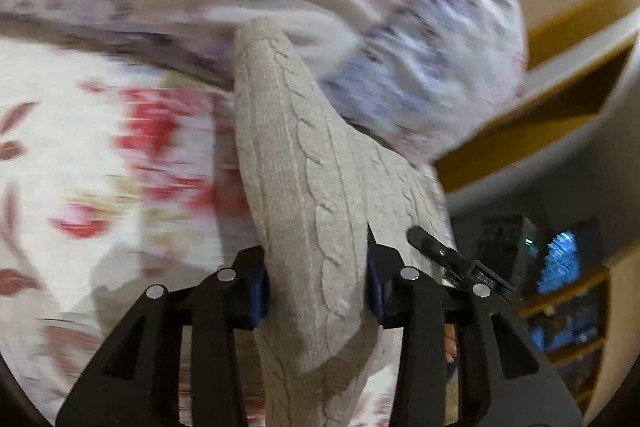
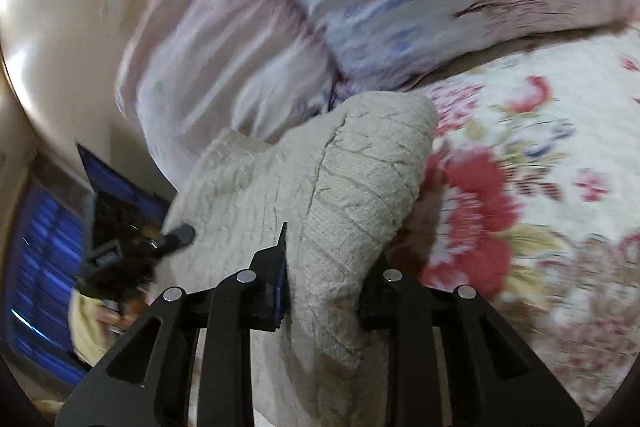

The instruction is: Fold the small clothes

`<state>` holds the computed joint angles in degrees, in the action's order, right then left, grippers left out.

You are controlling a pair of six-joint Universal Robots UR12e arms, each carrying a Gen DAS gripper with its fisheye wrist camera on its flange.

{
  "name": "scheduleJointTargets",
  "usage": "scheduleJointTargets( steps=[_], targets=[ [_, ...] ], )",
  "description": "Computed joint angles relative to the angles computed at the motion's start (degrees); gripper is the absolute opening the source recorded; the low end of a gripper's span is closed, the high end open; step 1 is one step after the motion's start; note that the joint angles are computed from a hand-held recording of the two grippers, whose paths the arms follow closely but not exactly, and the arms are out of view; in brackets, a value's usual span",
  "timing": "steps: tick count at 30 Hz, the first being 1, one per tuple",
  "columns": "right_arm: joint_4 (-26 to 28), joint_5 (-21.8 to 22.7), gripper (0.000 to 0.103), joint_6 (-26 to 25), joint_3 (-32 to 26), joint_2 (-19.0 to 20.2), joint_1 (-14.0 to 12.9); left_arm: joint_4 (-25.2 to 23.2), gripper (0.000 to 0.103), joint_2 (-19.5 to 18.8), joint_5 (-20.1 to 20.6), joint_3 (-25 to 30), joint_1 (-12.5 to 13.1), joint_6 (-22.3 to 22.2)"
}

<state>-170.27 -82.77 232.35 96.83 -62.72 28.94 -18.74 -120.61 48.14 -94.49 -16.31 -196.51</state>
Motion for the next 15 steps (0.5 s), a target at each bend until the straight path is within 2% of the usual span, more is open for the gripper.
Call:
scheduleJointTargets(
  steps=[1, 2, 4, 6, 7, 10, 11, 12, 13, 15],
  targets=[
    [3.33, -1.22, 0.026, 0.03, -1.15, 0.52, 0.26, -0.80, 0.043, -0.08, 1.76, 0.04, -0.01, 0.24],
    [4.71, -0.80, 0.032, 0.77, -1.59, 0.97, 0.13, -1.64, 0.047, -0.58, 3.47, 0.22, -0.03, 0.06],
    [2.88, 1.58, 0.038, 3.78, -0.87, 1.31, -0.58, 0.45, 0.056, -1.55, 3.18, -0.21, 0.27, -1.83],
    [2.08, 2.82, 0.043, 4.55, 0.01, 0.78, -1.04, 2.13, 0.062, -1.40, 4.56, -0.61, 0.02, -1.37],
    [1.36, 2.75, 0.044, 4.57, 0.82, 0.27, -1.24, 2.67, 0.063, -0.92, 6.45, -0.90, -0.29, -0.50],
    [-2.74, 0.26, 0.044, 6.36, 2.80, -0.84, -1.38, 9.31, 0.069, 0.95, 15.16, -2.81, -1.70, 2.59],
    [-3.76, -0.26, 0.044, 7.19, 3.06, -0.93, -1.47, 13.30, 0.076, 1.67, 18.88, -3.84, -2.52, 4.49],
    [-3.80, -0.58, 0.044, 7.74, 2.93, -0.85, -1.49, 14.89, 0.081, 2.11, 20.21, -4.54, -2.69, 5.72],
    [-3.36, -0.75, 0.044, 7.83, 2.58, -0.71, -1.51, 16.73, 0.081, 2.63, 22.70, -5.13, -3.54, 8.34],
    [-1.27, -1.35, 0.042, 6.73, 1.33, -0.15, -1.45, 17.19, 0.084, 3.23, 25.06, -5.57, -4.57, 12.66]
  ],
)
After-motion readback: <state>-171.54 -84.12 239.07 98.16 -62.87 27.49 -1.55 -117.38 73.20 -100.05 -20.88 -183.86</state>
